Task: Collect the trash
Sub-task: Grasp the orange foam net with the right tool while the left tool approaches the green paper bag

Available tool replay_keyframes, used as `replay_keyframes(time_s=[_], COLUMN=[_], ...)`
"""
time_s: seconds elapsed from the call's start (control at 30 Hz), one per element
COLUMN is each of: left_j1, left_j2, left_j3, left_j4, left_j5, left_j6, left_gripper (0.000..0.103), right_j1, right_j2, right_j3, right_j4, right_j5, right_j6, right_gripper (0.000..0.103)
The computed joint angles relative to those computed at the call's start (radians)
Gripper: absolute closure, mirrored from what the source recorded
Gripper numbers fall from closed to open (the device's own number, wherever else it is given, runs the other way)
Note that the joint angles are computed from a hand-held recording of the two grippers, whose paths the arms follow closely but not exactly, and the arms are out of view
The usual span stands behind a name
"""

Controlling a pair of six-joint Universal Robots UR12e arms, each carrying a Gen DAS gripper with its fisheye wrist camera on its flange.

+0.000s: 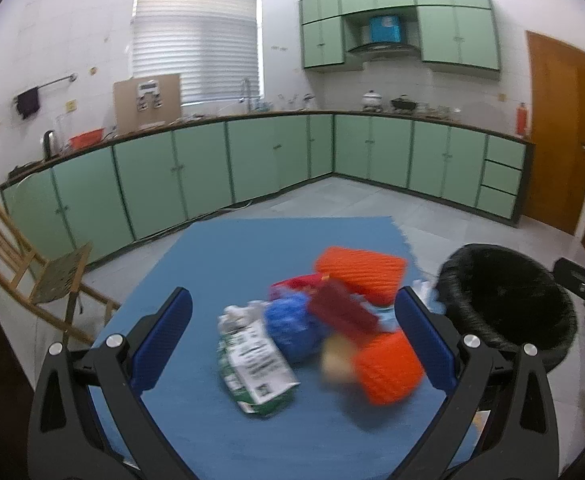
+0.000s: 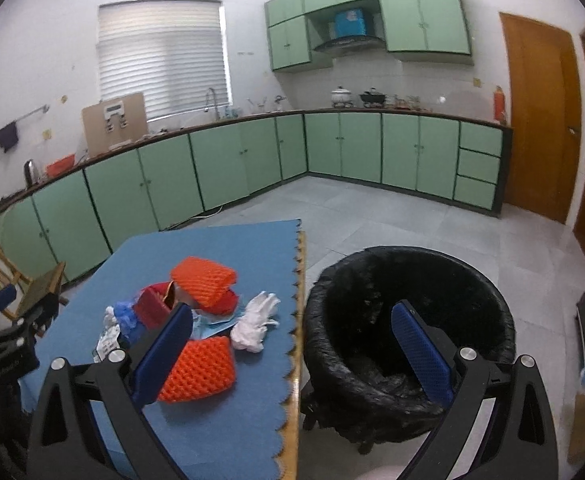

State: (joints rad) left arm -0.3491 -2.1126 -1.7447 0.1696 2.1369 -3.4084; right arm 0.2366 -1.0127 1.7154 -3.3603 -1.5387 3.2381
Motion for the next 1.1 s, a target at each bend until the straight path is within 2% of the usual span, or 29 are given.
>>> replay_keyframes(time_s=[0.2,0.53,0.73,0.87,1.03,1.1], left_j1=[0.039,0.072,0.080,0.086,0.091,0.090], left_j2=[0.008,0.008,-0.001,-0.011,-0.018,-0.020], left_j3=[-0.037,-0.065,-0.066,-0.059,-0.053,-0.050], left_j4=[-0.048,-0.118,-0.131,-0.146,-0.168,-0.175], left_j5=[0.002,-0.021,-0.055,-0.070,-0.088,-0.092], left_j6=[-0.018,-0.054,-0.062,-0.071,-0.079,-0.078], left_gripper=[0.005,0.005,0.005,0.005,0.005,0.005], right_j1=[0.030,0.062,0.072,0.060,0.051,0.045], right_j2=[0.049,0.121,0.158,0.165,0.164,0.160], right_j3=[-0.045,-0.118,-0.158,-0.172,-0.175,-0.170], right_j4=[0.028,0.160,0.233,0.304,0.335,0.333], right_j5=[0.026,0.092,0.126,0.228,0.284,0.305], right_j6=[-0.031,-0.059,-0.081,-0.111,-0.125,-0.127], right_gripper=[0.006,0.013,0.024,0.045,0.062,0.079])
